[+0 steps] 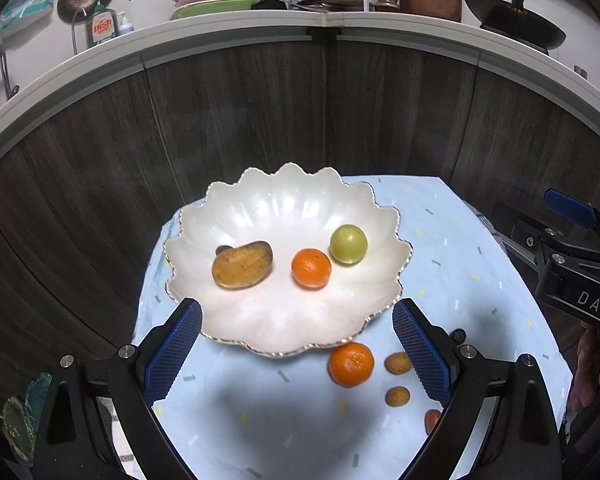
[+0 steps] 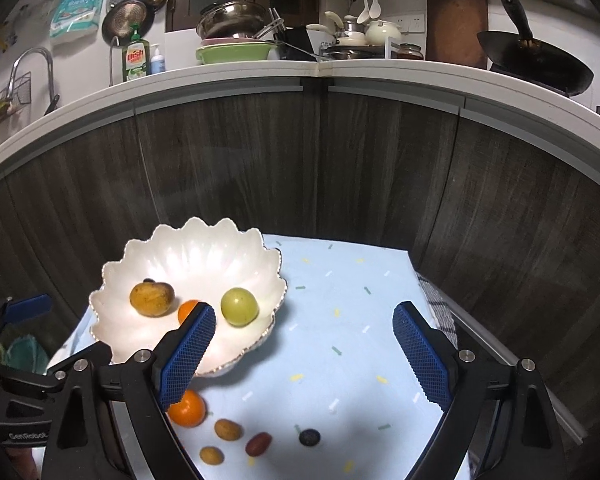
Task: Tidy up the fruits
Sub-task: 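Withdraw both open tools from the bowl toward the remaining fruits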
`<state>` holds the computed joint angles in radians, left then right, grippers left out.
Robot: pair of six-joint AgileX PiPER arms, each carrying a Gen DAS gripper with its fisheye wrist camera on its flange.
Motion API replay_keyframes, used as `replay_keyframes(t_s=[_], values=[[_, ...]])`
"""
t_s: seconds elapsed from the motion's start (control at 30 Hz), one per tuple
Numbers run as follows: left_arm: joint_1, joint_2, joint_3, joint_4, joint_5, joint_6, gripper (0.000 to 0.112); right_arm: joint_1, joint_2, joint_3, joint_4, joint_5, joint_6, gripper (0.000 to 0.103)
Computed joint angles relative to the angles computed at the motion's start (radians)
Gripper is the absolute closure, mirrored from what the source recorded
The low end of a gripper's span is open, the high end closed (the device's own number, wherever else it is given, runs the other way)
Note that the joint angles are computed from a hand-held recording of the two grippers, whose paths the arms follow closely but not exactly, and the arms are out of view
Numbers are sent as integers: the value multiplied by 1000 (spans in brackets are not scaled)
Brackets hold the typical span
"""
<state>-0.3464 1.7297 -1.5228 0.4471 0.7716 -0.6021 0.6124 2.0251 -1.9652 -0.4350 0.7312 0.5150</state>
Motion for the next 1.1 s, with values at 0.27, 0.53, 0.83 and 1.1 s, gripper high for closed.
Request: replay_keyframes(t_s=[0.27, 0.53, 0.83, 1.1], values=[[-50, -40, 79, 40, -22, -60, 15, 1, -97, 177, -22, -39, 56, 12], [-96, -85, 173, 42, -60, -74, 15, 14, -167, 323, -77, -65, 157, 12], [-119, -126, 297, 59, -134, -57, 17, 42, -215, 452, -78, -87, 186, 13], [-118, -123, 359, 75, -177, -68, 25, 67, -218, 525, -49, -111, 192, 16]])
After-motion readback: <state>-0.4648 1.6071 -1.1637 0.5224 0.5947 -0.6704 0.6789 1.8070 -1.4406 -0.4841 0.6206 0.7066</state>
